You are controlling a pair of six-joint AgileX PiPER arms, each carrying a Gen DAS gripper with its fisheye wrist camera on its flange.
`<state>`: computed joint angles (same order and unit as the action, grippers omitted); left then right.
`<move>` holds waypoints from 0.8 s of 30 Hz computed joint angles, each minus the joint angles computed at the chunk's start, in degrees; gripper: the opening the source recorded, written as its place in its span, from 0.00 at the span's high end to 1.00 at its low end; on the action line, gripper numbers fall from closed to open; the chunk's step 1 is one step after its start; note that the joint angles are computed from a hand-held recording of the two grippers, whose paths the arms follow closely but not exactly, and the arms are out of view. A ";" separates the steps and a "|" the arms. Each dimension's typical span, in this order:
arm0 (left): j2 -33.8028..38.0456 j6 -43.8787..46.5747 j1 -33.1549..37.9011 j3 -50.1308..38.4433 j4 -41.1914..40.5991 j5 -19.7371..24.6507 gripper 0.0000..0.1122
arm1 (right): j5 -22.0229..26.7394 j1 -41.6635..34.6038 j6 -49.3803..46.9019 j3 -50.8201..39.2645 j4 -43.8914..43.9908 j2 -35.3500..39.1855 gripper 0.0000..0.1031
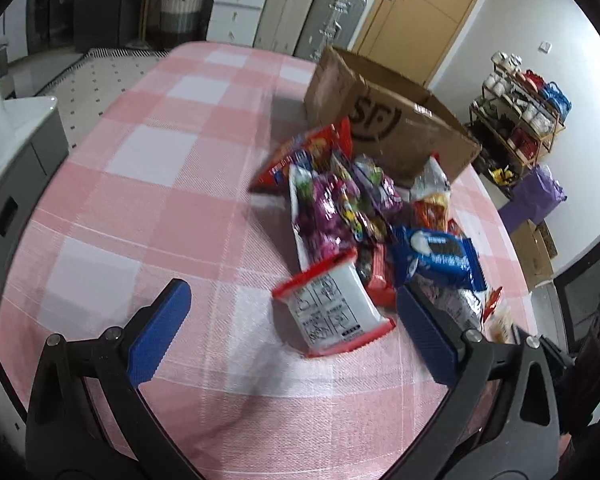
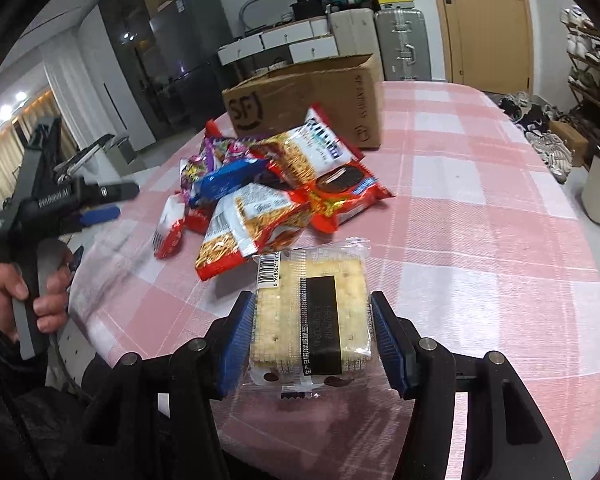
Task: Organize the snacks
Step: 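Grasp the white-and-red wrapped bun with the left gripper and lift it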
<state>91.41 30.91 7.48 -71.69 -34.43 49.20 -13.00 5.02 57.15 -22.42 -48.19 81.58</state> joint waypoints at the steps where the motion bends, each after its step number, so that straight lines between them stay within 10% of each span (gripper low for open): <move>1: 0.86 -0.27 -0.72 -0.29 0.21 -0.03 0.09 | -0.30 -0.44 0.00 0.19 -0.15 -0.22 0.44; 17: 7.01 -7.30 -7.98 -2.13 5.30 -2.43 0.12 | -4.34 -3.70 0.50 2.09 -2.36 -0.89 0.44; 24: 7.99 -7.01 -8.94 -3.17 7.76 -2.27 0.48 | -5.34 -4.64 1.48 2.07 -3.26 -0.46 0.44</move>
<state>99.40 23.90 -1.46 -74.86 -26.68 46.94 -18.34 0.38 58.64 -20.35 -51.45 81.12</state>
